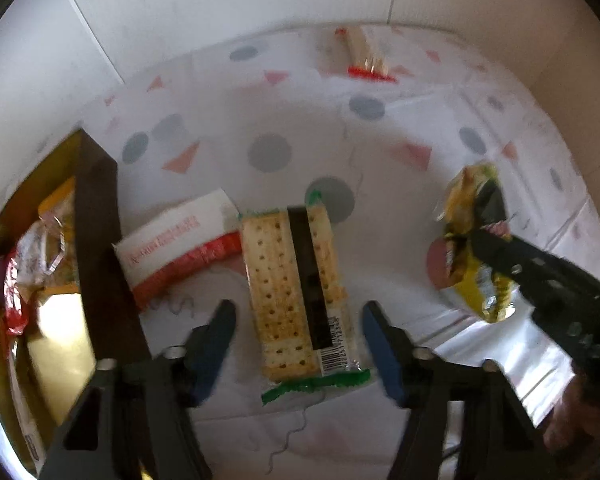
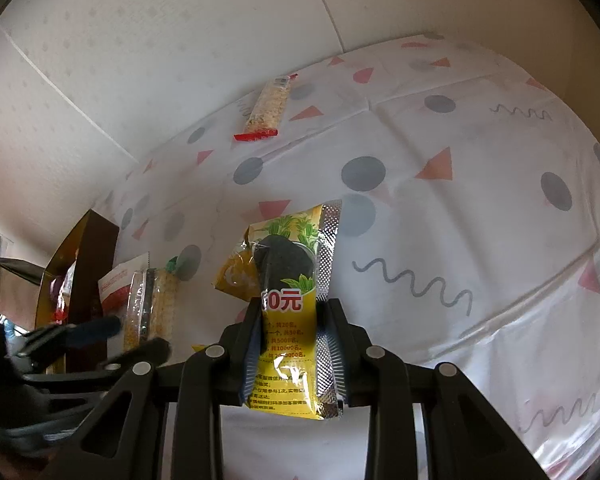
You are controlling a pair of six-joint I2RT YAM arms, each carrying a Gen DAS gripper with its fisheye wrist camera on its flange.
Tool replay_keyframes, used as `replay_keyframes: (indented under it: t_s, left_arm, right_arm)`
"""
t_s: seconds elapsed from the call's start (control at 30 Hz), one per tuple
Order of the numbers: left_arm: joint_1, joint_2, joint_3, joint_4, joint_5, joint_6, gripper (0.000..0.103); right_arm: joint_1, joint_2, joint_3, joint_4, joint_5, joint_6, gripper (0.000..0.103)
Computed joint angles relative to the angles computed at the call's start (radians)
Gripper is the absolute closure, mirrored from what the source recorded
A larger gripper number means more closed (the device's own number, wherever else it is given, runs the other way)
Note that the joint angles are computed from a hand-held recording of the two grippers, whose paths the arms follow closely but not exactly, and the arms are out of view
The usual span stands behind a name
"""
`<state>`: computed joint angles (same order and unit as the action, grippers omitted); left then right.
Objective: Organize snacks
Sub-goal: 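Lift the cracker pack with the left tool while the right holds the yellow pack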
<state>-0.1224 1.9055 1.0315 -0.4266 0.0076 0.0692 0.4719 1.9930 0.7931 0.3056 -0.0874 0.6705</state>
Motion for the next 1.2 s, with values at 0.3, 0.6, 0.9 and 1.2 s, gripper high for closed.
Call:
replay_keyframes:
  t_s: [0.3, 0.6, 0.9, 1.2]
  left_arm:
    - [0.049, -0.085, -0.084, 0.052, 0.102, -0.014, 0.054]
    - [0.157, -0.275, -0.162, 0.014, 0.25, 0.022, 0.054]
    - [0.267, -0.392, -0.18, -0.038, 0.287, 0.072, 0.054]
    - [0.471, -0.406, -0.201, -0.056, 0.319, 0.13, 0.054]
  right_arm:
    - [-0.003, 0.001, -0.001, 0.002, -0.006, -0.024, 0.072]
    - [0.012, 0.004, 0.013, -0.02, 0.022, -0.02, 0.072]
    - [0.016, 0.008, 0.019, -0.028, 0.033, -0.009, 0.072]
    - [0.025, 0.009, 0.032, -0.05, 0.05, 0.004, 0.072]
